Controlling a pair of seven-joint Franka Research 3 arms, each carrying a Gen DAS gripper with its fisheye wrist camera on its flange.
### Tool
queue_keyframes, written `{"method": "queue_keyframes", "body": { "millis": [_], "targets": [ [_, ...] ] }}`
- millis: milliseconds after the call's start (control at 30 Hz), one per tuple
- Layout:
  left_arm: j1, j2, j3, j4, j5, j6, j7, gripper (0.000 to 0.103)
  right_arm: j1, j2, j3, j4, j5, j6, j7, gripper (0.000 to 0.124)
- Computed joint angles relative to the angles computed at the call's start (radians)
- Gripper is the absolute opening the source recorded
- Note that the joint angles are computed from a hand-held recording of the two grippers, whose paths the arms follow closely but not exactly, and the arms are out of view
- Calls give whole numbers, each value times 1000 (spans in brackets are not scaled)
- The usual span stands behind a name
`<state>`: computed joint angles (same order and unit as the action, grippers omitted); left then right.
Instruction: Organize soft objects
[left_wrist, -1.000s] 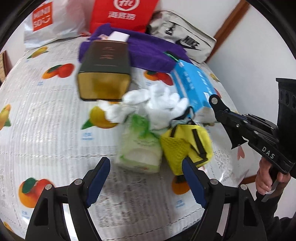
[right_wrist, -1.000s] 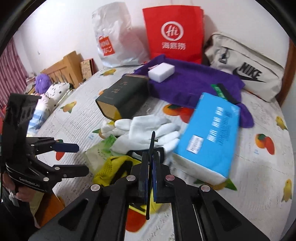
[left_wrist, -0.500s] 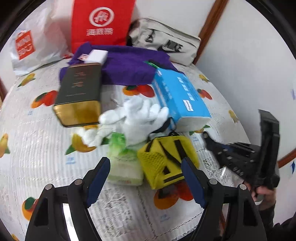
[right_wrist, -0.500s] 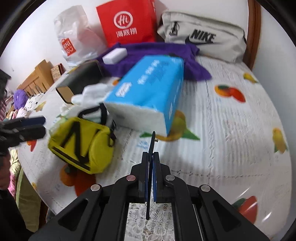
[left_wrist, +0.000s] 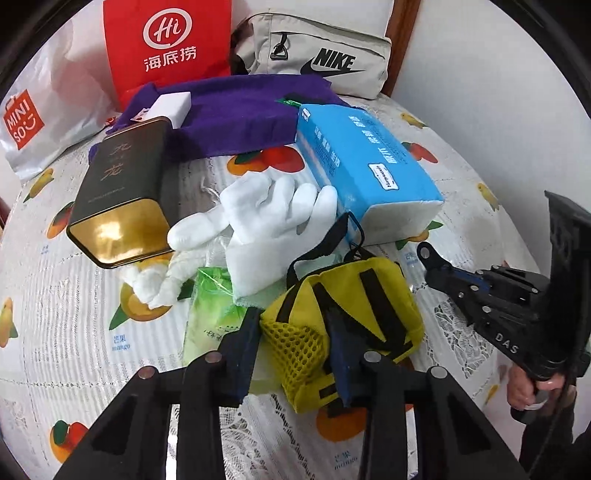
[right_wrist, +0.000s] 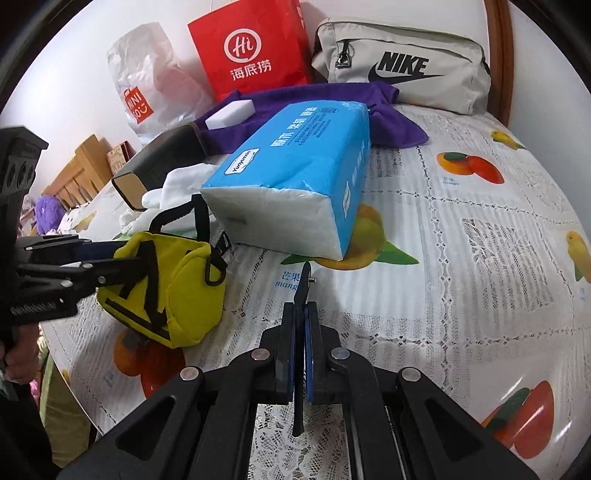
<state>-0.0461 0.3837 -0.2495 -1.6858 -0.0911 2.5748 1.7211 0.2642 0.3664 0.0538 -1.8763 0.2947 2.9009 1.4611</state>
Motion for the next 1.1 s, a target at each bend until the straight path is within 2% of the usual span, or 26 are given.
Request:
{"method": "queue_keyframes", "body": {
  "millis": [67,167,367,533,633,733,767,800,900,1000,1033,1100],
  "targets": [
    [22,-16,-16,-17,-40,5,24,32,12,-1,-11,-6,-14,12,12,5],
    [98,-51,-75,-42,-229,-8,133,32,16,-2,-14,-9,-21,17,21,5],
    [113,-137,-39,-114,-383,23,191,32,29,-3,-28,-12,-39,24,52,5],
    [97,-176,6,-151,-400,19,193,32,66,0,-70,-10,-105,26,117,5],
    [76,-185,40,-175,-322,0,138,32,85,1,-90,-10,-146,26,155,5],
    [91,-194,43,-203,-355,-37,163,32,112,2,-120,-7,-204,20,204,5],
    [86,-189,51,-206,-332,-53,146,32,114,3,-123,-4,-217,15,215,5],
    [83,-187,56,-209,-315,-56,135,32,106,3,-115,2,-215,5,217,5],
    [78,-184,60,-230,-286,-41,108,32,1,1,8,16,-92,-21,97,4],
    [82,-186,60,-242,-287,-29,108,31,-28,6,61,36,-7,-29,9,4],
    [83,-185,60,-241,-284,-30,106,31,-49,15,98,55,38,-31,-50,4],
    [89,-178,59,-234,-292,-37,107,31,-42,31,112,88,72,-36,-103,4]
  ]
}}
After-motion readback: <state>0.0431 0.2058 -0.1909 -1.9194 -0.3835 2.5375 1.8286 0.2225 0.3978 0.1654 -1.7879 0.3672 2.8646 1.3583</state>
